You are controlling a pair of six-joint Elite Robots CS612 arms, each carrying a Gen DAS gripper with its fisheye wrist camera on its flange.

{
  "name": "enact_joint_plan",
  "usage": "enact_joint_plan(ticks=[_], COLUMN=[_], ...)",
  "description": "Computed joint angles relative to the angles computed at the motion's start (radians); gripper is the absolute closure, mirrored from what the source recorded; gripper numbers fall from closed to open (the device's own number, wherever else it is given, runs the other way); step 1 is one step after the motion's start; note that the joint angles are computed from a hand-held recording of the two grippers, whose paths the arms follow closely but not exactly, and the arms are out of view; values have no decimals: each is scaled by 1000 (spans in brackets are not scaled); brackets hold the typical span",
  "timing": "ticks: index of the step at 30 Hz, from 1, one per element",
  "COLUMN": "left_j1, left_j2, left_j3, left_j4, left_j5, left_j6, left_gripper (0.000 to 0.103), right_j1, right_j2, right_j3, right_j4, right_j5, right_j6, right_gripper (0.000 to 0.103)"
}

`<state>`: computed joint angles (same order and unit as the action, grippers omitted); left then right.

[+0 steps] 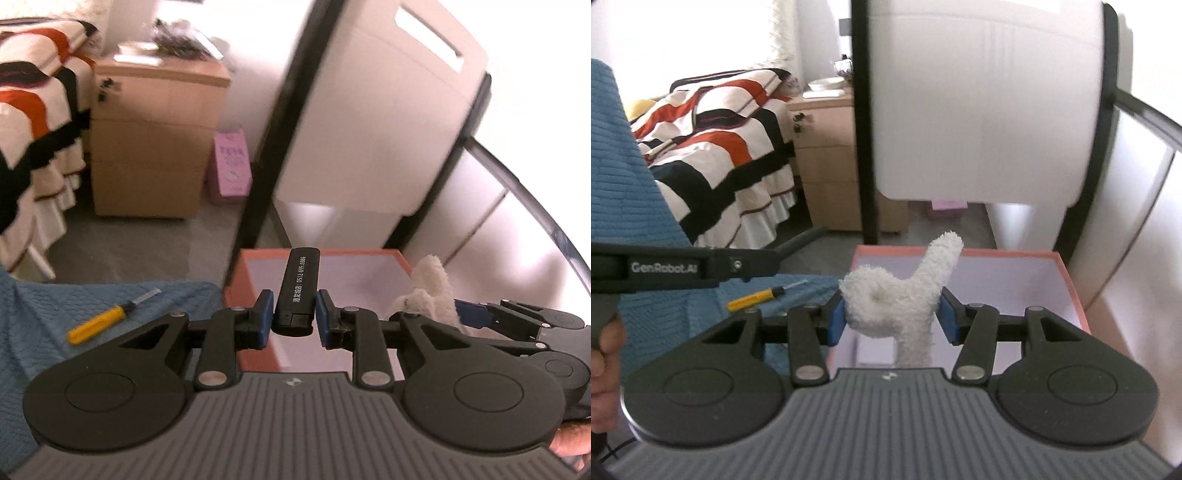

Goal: Organize rigid objects
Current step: 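Carry the USB stick and plush toy over the pink box with both grippers, then open both grippers to drop the USB stick and plush toy into the box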

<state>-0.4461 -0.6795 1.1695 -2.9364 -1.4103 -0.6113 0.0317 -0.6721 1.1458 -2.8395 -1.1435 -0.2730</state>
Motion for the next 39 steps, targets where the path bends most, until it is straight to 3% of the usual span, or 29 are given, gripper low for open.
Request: enact_joint_plan(ticks=[6,9,23,29,32,39], left_j1=[1,6,3,2,-1,-5], left_j2=[62,88,152,146,139,96], left_j3=[-104,-138,-227,-221,-211,-153], left_j4=[108,150,325,331,321,232], left_j5=[-70,-149,-243,-214,-199,-174], left_j6=[9,7,-2,-29,-19,5], left_gripper=[74,74,74,73,64,62], right_j1=[-10,-12,-29,-30,-31,-32], right_j2=[10,19,60,62,62,49], right_j3=[-9,-26,-82,-80,-81,-68], right_j4=[54,132,377,382,385,344], right_j5=[-46,-70,-96,-96,-100,-75], right_j6=[-9,-8,-23,4,19,53], right_gripper=[50,50,49,48,47,47])
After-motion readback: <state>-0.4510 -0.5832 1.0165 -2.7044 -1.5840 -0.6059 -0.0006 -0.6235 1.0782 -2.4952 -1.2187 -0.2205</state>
